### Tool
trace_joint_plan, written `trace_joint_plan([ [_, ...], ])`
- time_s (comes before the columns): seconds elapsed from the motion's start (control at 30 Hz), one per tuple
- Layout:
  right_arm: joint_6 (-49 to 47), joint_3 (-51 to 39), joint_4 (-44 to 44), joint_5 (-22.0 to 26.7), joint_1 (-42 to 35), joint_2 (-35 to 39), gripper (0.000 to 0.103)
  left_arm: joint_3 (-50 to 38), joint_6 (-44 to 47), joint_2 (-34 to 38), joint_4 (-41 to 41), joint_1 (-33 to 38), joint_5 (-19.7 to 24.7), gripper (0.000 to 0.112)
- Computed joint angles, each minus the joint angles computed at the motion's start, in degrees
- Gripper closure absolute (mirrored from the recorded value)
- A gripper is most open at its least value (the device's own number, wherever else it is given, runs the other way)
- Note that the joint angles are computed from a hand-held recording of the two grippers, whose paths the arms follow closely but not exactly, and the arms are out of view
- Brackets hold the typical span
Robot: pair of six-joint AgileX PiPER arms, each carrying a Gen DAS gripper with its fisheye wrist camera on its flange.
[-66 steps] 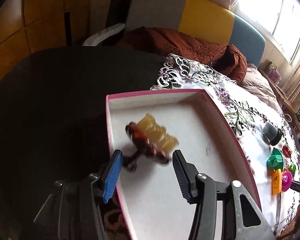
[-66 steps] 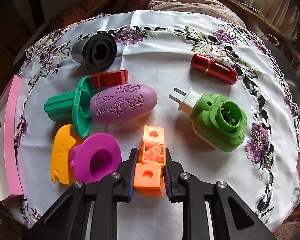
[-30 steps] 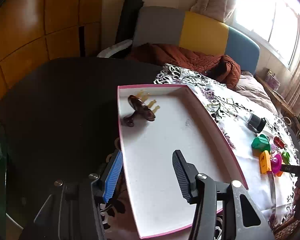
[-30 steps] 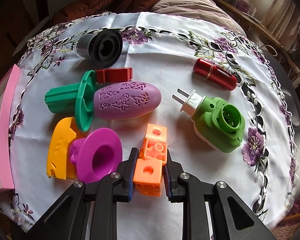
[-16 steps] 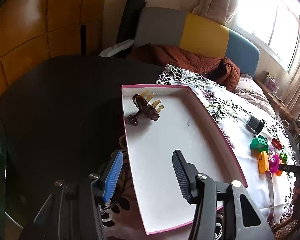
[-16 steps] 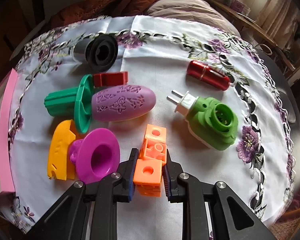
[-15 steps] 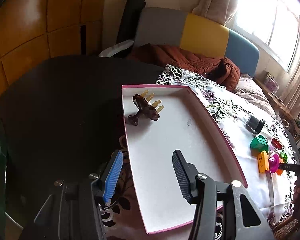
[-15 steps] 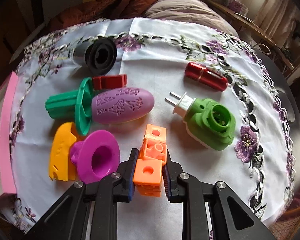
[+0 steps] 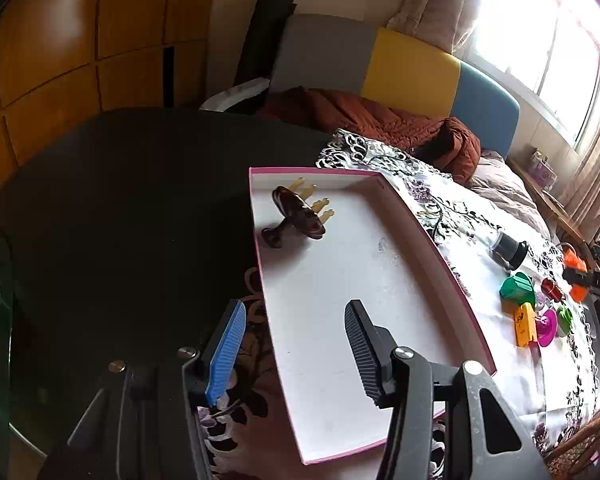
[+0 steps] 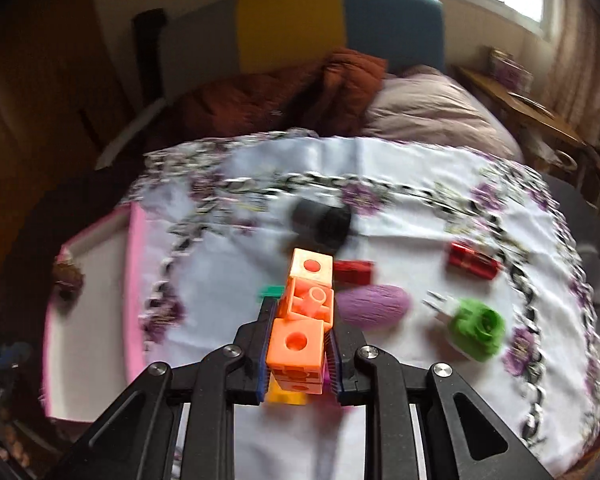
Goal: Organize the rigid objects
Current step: 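Lower the orange block into the tray and open the right gripper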
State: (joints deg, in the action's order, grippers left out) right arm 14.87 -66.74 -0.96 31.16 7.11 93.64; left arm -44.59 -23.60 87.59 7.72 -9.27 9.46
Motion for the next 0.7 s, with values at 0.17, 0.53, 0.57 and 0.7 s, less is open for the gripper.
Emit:
trace_joint_plan([
  [0.17,-10.2,-6.7,12.2,1.0,7.1,5.8,0.080,0.4,1.2,-1.0,-1.3,2.2,0.7,0.060],
  [0.53,-14.0,-37.7,21.2,14.8,21.1,31.3,0.081,1.0,10.4,-1.4,-9.7,7.3,0.6,0.060],
  [0.57,-12.7,-42.2,20.2,16.4,21.9,34.7,0.081,1.0,11.1,-1.3,-10.4,7.6,0.6,0.060],
  [0.7,-9.5,-53.1,19.4,20.2,23.5,42.0,0.080,0.6,13.7,-0.5,-12.8,8.7,0.7,0.060],
])
